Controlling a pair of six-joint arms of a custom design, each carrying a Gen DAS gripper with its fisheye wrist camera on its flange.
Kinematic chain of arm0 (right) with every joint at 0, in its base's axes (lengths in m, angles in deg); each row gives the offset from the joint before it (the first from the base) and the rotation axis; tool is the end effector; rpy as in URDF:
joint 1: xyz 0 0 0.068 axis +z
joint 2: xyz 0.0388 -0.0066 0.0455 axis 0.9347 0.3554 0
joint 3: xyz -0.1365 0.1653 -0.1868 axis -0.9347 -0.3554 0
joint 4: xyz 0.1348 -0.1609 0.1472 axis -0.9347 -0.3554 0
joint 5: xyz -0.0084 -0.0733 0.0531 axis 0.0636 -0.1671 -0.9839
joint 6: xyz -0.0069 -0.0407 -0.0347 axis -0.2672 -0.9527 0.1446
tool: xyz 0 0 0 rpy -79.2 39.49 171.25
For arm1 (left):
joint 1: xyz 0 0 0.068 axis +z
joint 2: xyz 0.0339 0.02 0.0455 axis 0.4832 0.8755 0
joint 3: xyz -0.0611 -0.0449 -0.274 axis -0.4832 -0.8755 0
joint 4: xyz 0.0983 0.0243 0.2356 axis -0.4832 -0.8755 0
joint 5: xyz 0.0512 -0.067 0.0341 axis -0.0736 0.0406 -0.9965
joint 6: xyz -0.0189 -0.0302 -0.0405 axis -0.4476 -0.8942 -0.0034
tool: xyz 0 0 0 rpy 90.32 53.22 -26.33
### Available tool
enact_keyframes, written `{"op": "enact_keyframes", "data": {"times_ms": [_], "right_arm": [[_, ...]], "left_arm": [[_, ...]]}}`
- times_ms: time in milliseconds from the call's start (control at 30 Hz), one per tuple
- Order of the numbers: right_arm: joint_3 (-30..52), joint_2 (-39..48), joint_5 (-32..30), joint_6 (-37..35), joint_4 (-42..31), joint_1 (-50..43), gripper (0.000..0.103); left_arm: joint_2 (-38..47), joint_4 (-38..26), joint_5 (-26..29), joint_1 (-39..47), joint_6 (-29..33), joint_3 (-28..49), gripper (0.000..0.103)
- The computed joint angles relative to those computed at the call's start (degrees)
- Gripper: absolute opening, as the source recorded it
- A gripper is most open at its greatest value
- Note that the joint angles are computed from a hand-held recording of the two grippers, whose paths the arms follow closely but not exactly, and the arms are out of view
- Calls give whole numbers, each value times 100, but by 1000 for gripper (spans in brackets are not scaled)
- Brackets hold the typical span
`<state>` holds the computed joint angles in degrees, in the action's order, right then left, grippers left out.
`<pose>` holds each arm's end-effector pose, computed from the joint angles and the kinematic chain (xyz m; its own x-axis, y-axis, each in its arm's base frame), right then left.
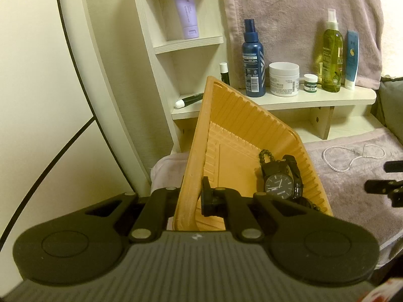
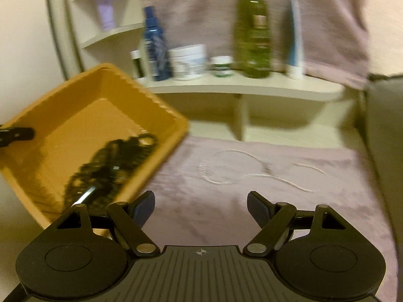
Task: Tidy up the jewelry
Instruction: 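Move the right tool to the white pearl necklace and pinch it, then lift the pearl necklace high above the cloth with the right tool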
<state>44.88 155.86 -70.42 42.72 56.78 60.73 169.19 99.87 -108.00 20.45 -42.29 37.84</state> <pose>0.2698 -0.0197 0.0575 -0.6021 -0.1037 -0.7917 -0.4323 0.8760 0.2140 0.2137 -0.0193 0.1135 -0.5839 0.0752 -0.8083 -0.1462 0.9697 0.1958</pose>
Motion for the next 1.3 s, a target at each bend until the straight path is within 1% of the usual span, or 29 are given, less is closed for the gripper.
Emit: {"op": "enact_keyframes", "data": {"times_ms": [233,433,467,500,567,633,700,800,833,900,1067,1133,1167,1200,1267,1300], "right_arm": [[73,211,-7,-187,-24,-468,80],[242,435,105,-326,143,-471,79],[290,474,131,-361,169,-468,76],[353,524,146,-391,175,-455,70],[500,613,189,-487,125,-429,64],[643,745,315,-604,173,-386,58],[839,884,451,-768,137,-344,50],[1184,1127,616,-1112,32,-323,43],[1311,1212,693,-1258,-50,-320,42],[1589,1359,769,-1499,-257,-346,34],[2193,1621,629,-2150,-917,-439,28],[2307,1683,480,-2331,-1044,-477,26],[2371,1691,415,-2395,-1169,-491,21],[2440,1675,357,-2445,-1358,-494,12],[2429,1591,359,-2589,-1572,-453,3],[2361,1526,434,-2603,-1575,-411,3]], "left_arm": [[-5,-22,-11,-6,9,10,6],[-3,-21,-17,-13,5,12,6],[2,-19,-22,-14,1,13,6],[-2,-26,-28,-16,-1,16,6],[-10,-40,-13,-9,-3,20,6],[2,-29,-23,-21,1,18,6],[-1,-31,-27,-24,-7,15,6],[3,-28,-35,-29,-6,15,6],[6,-30,-40,-32,-9,17,6],[4,-27,-29,-26,-8,15,6],[21,-16,-33,-27,-7,20,6],[20,-17,-30,-24,-3,21,6],[22,-21,-26,-23,-6,24,6],[20,-18,-30,-26,-6,22,6],[22,-16,-31,-25,-1,22,6],[26,-12,-30,-23,-2,23,6]]}}
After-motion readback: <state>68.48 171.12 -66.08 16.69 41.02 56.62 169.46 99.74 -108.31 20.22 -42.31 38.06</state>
